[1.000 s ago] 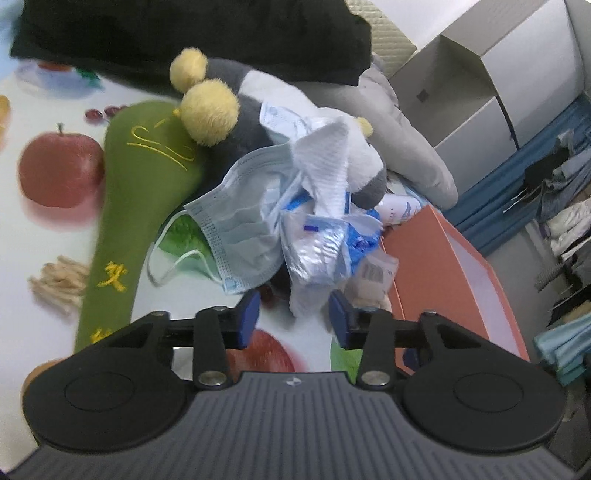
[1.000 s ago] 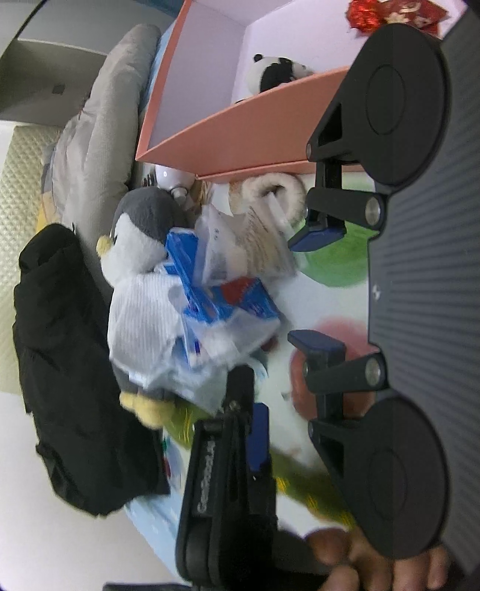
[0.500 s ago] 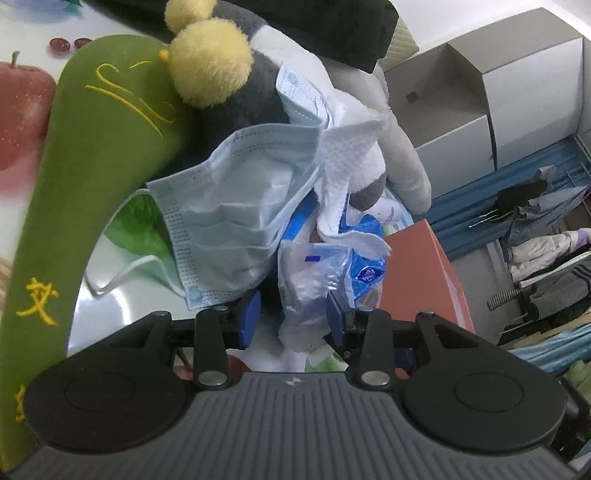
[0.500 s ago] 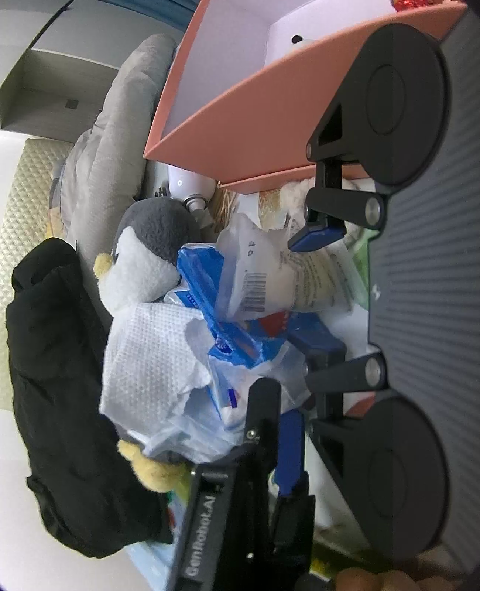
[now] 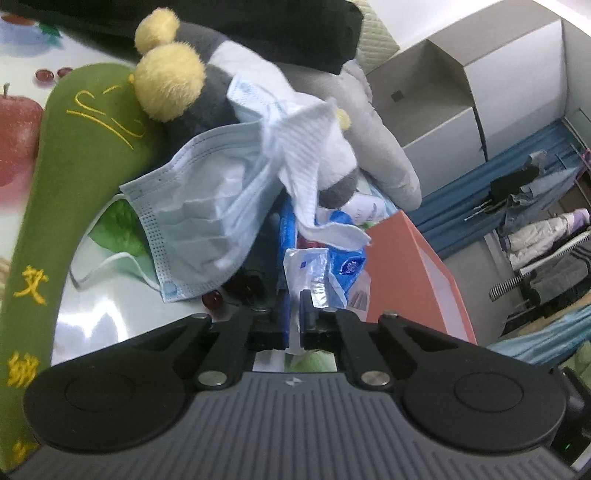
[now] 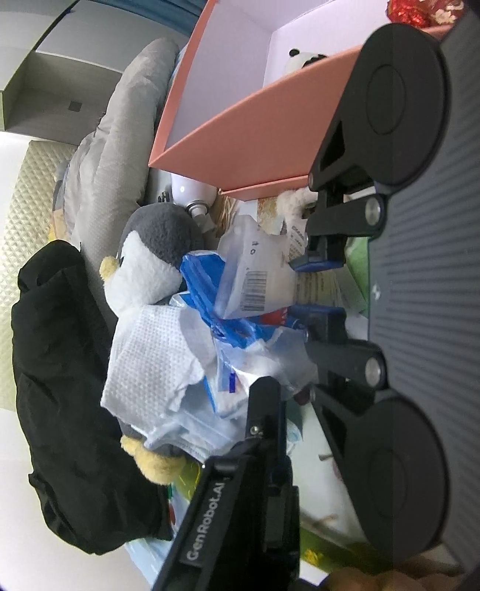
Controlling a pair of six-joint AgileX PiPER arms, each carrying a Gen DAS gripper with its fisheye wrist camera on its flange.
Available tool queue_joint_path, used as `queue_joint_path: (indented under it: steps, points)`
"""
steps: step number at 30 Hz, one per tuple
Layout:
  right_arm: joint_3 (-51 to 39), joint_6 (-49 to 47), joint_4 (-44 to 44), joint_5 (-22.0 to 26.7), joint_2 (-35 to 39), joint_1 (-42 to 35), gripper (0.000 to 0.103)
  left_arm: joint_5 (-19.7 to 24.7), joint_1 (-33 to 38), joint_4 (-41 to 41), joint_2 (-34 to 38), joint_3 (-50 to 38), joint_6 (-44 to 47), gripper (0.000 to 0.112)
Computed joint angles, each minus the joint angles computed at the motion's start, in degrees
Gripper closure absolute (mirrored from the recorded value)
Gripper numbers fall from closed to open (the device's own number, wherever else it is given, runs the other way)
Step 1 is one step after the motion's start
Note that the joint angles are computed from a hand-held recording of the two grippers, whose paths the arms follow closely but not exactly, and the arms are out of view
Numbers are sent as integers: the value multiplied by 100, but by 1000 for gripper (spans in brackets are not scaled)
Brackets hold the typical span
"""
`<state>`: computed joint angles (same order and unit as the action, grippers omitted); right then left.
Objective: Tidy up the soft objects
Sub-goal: 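Grasp the blue plastic bag with the left gripper while the right gripper grasps the clear barcode bag, then pull the blue bag from the pile with the left gripper while the right gripper lifts the clear bag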
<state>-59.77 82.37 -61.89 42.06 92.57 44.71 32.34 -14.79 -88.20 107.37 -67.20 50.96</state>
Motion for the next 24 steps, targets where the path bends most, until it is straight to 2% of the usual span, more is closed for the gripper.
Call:
queue_joint_path:
  steps: [8,16,20,24]
  points:
    - [297,-76,351,422,-636,607,82,-199,-61,62,-1097,1115,-18,108]
    - [562,3,545,1119,-1155,1452,82,-572,-240,723,-2369,2287,-962,108]
    - [726,85,744,1470,-1437,1900,82,-622,-311,1439,-3017,2724,-1755,108]
    - [881,232,986,1786,-1663,2343,82,-899,-657,2796,-3693,3045,-3088,108]
